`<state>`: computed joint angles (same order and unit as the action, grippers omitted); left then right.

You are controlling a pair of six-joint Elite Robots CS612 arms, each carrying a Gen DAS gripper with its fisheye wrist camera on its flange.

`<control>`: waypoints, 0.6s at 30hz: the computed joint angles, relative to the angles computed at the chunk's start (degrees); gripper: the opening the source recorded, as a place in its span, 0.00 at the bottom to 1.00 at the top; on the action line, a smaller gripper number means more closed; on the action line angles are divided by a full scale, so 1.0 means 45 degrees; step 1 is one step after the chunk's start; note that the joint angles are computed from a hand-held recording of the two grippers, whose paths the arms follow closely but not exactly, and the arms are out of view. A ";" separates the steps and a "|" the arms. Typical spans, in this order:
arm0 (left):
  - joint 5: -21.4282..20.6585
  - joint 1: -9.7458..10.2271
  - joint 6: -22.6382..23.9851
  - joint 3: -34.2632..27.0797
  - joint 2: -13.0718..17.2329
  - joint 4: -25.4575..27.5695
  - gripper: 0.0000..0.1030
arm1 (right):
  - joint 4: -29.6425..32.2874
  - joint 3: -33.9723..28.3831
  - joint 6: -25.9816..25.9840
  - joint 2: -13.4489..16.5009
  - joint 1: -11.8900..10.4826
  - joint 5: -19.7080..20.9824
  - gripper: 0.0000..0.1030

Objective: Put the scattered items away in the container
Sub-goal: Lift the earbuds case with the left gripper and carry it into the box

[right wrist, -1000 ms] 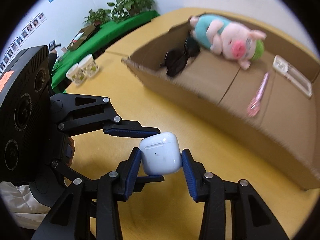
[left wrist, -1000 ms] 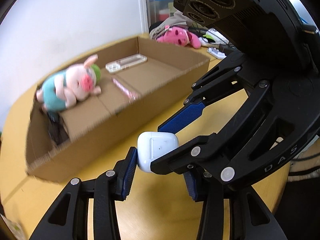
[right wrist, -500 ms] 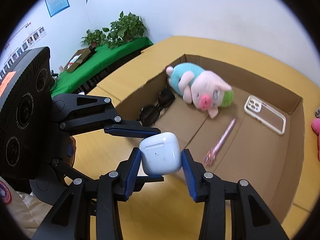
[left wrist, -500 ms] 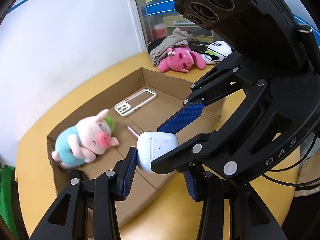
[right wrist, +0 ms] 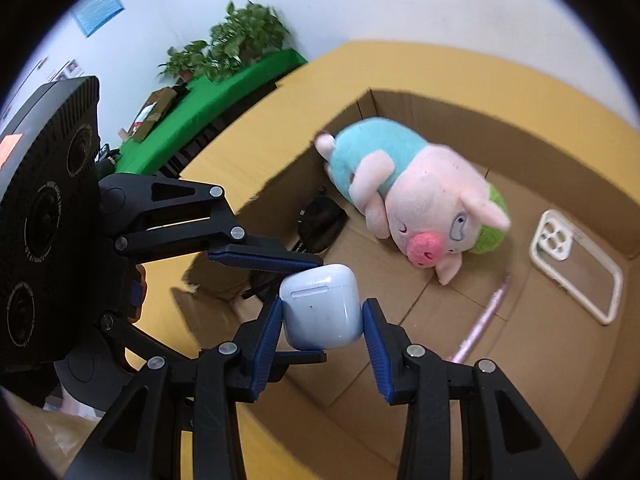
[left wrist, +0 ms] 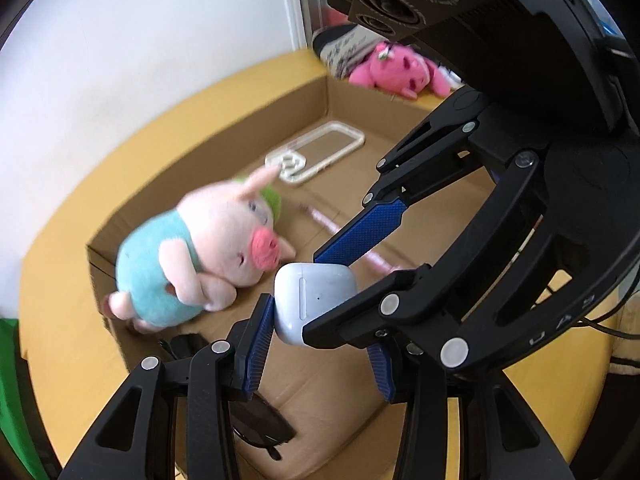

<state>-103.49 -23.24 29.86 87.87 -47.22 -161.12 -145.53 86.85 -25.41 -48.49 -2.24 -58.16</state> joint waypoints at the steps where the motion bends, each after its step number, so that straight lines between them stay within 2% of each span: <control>1: 0.0010 0.0025 0.0074 -0.0177 0.0111 0.0316 0.46 | 0.0238 -0.0195 0.0081 0.0151 0.0022 0.0000 0.39; 11: 0.0144 0.0040 0.0656 -0.1287 0.0829 0.2800 0.46 | 0.1686 -0.1134 0.0747 0.1107 0.0051 0.0245 0.39; 18: 0.0332 -0.0052 0.1228 -0.1898 0.1248 0.4298 0.46 | 0.2443 -0.1398 0.1096 0.1443 0.0127 -0.0232 0.38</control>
<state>-102.00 -23.48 35.38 79.33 -41.60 -141.78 -134.54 80.56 -20.48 -41.99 -1.66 -59.20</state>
